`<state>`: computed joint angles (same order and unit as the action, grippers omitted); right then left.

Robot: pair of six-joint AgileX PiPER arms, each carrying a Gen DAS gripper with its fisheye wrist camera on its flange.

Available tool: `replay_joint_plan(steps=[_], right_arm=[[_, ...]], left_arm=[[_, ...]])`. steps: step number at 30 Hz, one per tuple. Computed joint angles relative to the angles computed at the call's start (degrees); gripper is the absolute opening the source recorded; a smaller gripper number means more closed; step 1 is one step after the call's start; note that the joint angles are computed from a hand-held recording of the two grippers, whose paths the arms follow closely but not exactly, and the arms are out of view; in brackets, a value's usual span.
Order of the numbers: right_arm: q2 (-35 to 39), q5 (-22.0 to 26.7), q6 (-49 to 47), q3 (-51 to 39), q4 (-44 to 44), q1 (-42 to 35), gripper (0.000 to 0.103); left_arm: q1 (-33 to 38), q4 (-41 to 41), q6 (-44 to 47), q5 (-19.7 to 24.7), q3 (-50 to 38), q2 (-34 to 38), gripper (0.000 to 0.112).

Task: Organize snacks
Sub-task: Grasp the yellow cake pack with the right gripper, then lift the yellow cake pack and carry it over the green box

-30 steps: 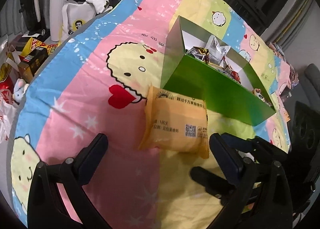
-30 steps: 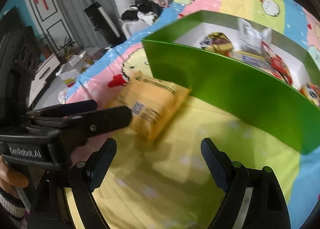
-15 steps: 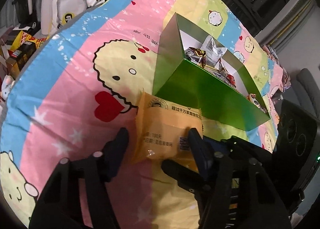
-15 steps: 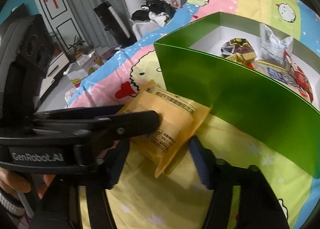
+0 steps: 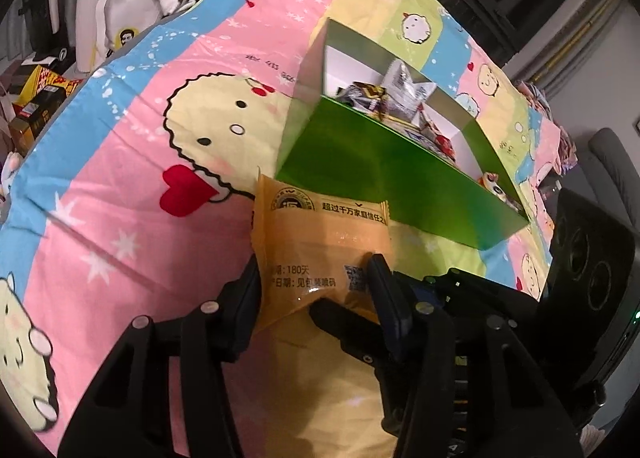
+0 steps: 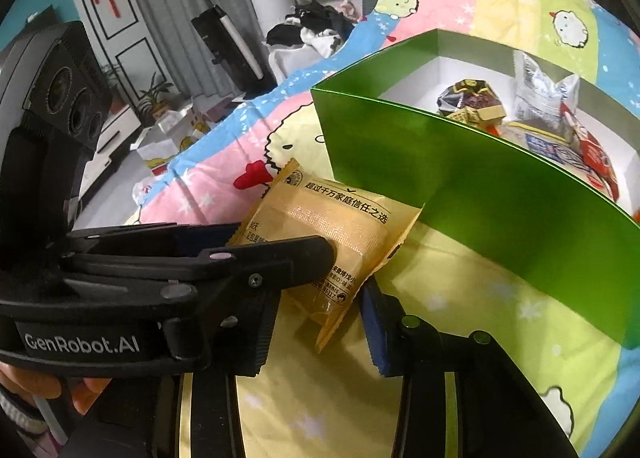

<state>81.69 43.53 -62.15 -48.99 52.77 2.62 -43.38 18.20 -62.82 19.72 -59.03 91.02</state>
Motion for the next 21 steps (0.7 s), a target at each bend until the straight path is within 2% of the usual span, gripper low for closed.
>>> replay_joint_plan(steps=[5,11,21], right_arm=[[-5.2,1.7,-1.3,3.3,0.8,-3.5,0.041],[-11.6,5.4,-2.0,5.5,0.5,-8.5,0.041],[-22.2,17.1,-7.5,8.7,2.0,-24.3,0.041]], left_arm=[[-3.6,5.8,-6.1,1.9,-0.7,-1.2,0.051],[-9.6,14.2,-14.6,6.3,-3.1,-2.4,0.051],[-19.2,22.3,-21.7,13.7,-8.3,-2.2,0.052]])
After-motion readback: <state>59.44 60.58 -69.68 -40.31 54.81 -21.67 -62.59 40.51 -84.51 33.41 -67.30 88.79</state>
